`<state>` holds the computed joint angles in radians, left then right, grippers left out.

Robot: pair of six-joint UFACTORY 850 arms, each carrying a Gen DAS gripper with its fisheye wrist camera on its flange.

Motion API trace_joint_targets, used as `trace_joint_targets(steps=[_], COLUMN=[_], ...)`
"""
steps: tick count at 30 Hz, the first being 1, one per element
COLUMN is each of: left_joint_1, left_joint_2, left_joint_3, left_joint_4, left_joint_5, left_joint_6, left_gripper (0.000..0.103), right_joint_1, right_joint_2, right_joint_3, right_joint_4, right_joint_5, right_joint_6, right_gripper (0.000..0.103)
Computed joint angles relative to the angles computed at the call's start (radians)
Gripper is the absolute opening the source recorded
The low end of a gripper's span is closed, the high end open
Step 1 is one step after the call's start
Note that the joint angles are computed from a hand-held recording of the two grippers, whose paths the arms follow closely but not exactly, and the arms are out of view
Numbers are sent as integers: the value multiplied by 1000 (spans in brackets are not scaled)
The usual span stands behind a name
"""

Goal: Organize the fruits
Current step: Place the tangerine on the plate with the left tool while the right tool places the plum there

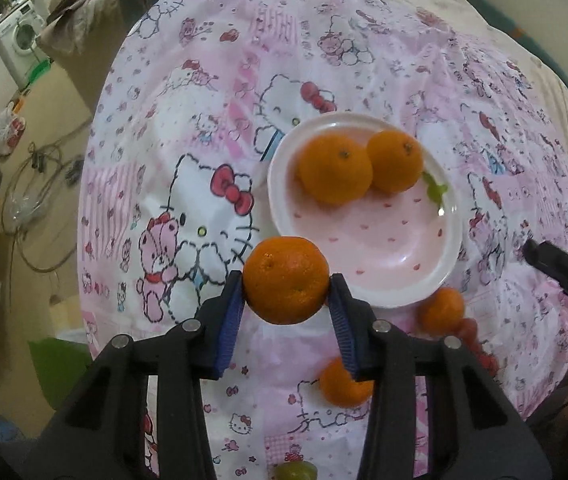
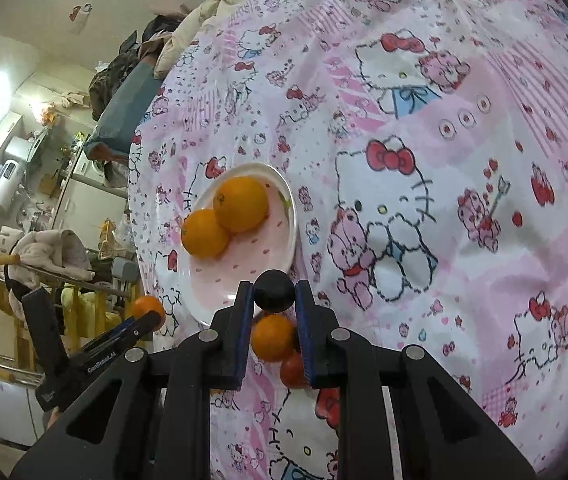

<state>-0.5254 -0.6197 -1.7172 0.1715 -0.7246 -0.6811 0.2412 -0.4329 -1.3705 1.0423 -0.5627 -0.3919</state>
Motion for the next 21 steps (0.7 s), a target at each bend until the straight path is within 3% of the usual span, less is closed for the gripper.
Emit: trace_joint_targets(steps=[7, 14, 18, 21], left_joint_1=[23, 52, 75, 82], left_joint_2=[-75, -284, -383, -524], left_joint_3=[-162, -487, -622, -842], left_joint_4=[-48, -129, -207, -253], left_joint_5=[-45, -155, -165, -287], left_joint_6=[83, 176, 183, 197], left_gripper=[38, 38, 38, 38], right_joint_1=[16, 34, 47, 52], right_joint_2=[-53, -146, -205, -243], right_joint_3=[-77, -214, -282, -324], right_joint_4=[-95, -184, -243, -265], right_joint_5=[-19, -67, -78, -95], right_joint_6=[47, 59, 66, 75], right_gripper=[22, 22, 22, 22])
